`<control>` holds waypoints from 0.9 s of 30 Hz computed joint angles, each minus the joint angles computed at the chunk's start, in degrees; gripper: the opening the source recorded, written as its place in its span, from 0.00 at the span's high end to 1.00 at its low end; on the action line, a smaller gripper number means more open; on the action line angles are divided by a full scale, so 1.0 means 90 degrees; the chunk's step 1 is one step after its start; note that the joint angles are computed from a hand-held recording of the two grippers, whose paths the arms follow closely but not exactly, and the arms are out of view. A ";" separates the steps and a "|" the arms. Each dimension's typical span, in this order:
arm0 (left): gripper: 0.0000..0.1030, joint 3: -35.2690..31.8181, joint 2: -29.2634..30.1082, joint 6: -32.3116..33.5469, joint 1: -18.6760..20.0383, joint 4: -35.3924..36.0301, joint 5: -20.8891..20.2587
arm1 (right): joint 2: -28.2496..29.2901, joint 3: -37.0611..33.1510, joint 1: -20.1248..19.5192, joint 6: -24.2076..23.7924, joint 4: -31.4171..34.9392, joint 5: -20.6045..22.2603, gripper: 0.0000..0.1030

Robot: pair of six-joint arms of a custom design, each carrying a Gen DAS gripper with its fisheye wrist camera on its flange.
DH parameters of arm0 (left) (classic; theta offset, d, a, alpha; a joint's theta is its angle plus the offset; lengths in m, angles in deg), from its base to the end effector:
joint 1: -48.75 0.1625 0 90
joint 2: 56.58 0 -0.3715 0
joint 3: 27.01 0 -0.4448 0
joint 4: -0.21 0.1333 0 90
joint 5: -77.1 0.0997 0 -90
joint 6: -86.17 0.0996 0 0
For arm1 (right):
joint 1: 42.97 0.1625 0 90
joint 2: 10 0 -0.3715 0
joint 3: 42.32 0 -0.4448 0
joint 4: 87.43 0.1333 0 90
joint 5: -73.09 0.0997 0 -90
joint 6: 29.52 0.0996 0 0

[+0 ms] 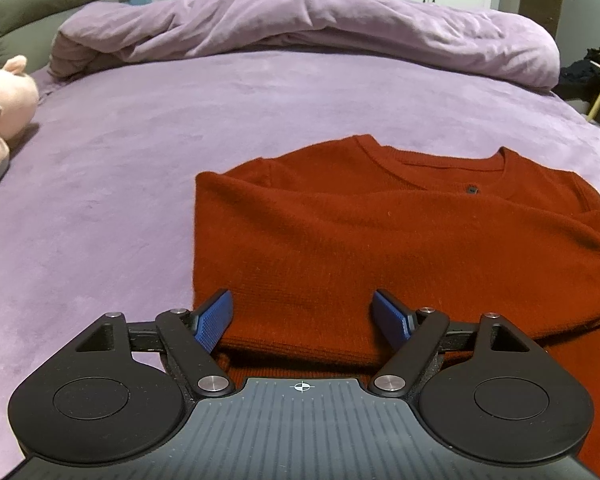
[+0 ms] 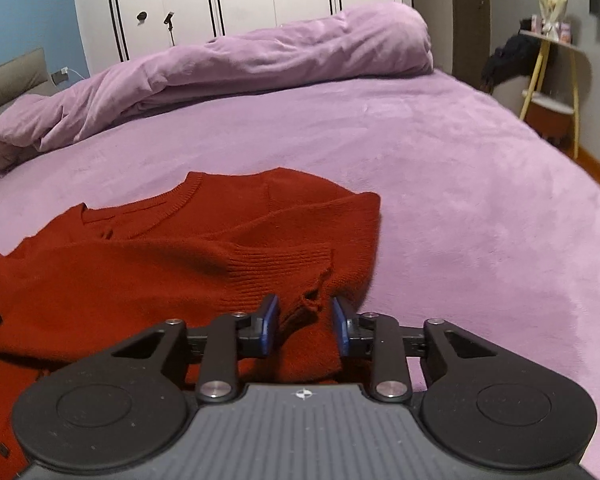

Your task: Fold small clothes

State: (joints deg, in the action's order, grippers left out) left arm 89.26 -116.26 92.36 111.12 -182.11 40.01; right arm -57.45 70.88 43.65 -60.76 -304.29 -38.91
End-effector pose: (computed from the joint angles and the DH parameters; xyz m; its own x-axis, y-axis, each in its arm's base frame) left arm -0.0659 -0.5846 0.1213 -0.7054 -0.0547 -0.7067 0.4552 0.7294 -0.5107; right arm 0.0626 -0.5676 0.0733 -0.7896 0.0766 0.6088 -0.4456 0.6105 -0.6547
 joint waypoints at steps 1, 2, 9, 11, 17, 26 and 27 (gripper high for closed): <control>0.20 0.0001 0.0013 0.0003 -0.0019 -0.0029 0.0032 | 0.0004 -0.0014 -0.0005 -0.0009 0.0008 0.0033 0.83; 0.20 0.0000 0.0031 0.0005 -0.0038 -0.0061 0.0071 | 0.0042 -0.0059 0.0011 -0.0105 -0.0063 0.0005 0.85; 0.20 0.0025 0.0169 0.0335 -0.0096 -0.0423 0.0212 | 0.0634 -0.0700 0.0201 -0.0886 -0.0949 -0.0938 1.00; 0.20 0.0078 0.0083 0.0194 -0.0081 -0.0362 0.0147 | 0.0441 -0.0541 0.0179 -0.0574 -0.0658 -0.0882 1.00; 0.20 0.0662 -0.0601 -0.0104 -0.0176 -0.0024 0.0008 | -0.0641 0.0823 0.0058 0.0309 -0.0237 0.0100 0.91; 0.20 0.2978 -0.4136 -0.2078 -0.0661 0.3176 -0.0039 | -0.2476 0.3778 -0.0280 0.0954 -0.0451 -0.0079 0.51; 0.20 0.3191 -0.4663 -0.2471 -0.0721 0.3745 -0.0115 | -0.2653 0.4125 -0.0356 0.1047 -0.0637 0.0001 0.50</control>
